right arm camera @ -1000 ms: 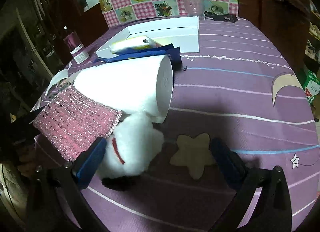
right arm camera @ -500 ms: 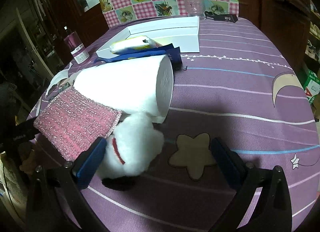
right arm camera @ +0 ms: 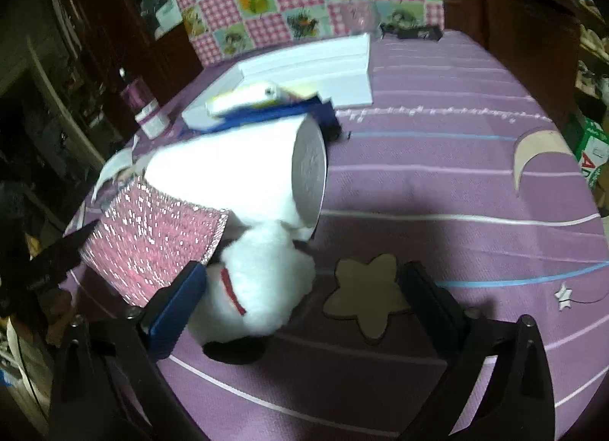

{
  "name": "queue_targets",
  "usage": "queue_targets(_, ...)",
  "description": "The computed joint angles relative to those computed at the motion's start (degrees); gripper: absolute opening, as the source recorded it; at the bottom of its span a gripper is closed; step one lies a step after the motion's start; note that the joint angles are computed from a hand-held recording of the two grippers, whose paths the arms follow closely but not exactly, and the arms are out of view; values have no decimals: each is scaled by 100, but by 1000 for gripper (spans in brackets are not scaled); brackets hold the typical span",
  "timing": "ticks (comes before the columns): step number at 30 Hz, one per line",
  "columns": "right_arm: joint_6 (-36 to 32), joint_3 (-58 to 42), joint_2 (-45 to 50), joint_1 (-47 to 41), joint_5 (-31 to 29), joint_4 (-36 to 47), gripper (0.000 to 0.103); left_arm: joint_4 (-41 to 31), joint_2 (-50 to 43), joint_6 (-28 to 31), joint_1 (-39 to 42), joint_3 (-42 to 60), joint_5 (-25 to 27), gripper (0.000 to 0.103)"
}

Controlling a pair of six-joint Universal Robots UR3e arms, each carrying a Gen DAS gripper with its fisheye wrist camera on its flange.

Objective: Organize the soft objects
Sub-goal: 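Move the right gripper to the pink sponge while the left approaches the lavender pouch, then grasp the pink glittery sponge with the right gripper while the left grasps the lavender pouch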

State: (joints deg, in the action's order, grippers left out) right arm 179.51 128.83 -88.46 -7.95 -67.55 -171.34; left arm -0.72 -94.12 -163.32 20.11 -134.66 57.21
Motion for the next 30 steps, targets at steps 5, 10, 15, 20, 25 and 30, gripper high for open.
queue_targets(5,129,568,-304,-169,301,-1049,97,134,168,182,266,-228,-566,90)
queue_targets(10,112,586,-364,-162,427,-1142,94,456,301,321,440,-524,-1026,90)
queue_targets(15,41,573,-349,-102,412,-1089,84,405,225,228,372,-426,-886,84)
queue_targets(20,-156,642,-359,-19,351,-1291,82,381,214,266,366,-416,-888,84)
queue_targets(25,-156,551,-471,157,-206,-1169,82,469,244,249,398,-483,-884,84)
queue_targets(30,-327,668,-1822,-217,-728,-159,82,713,257,99,425,-567,-732,84)
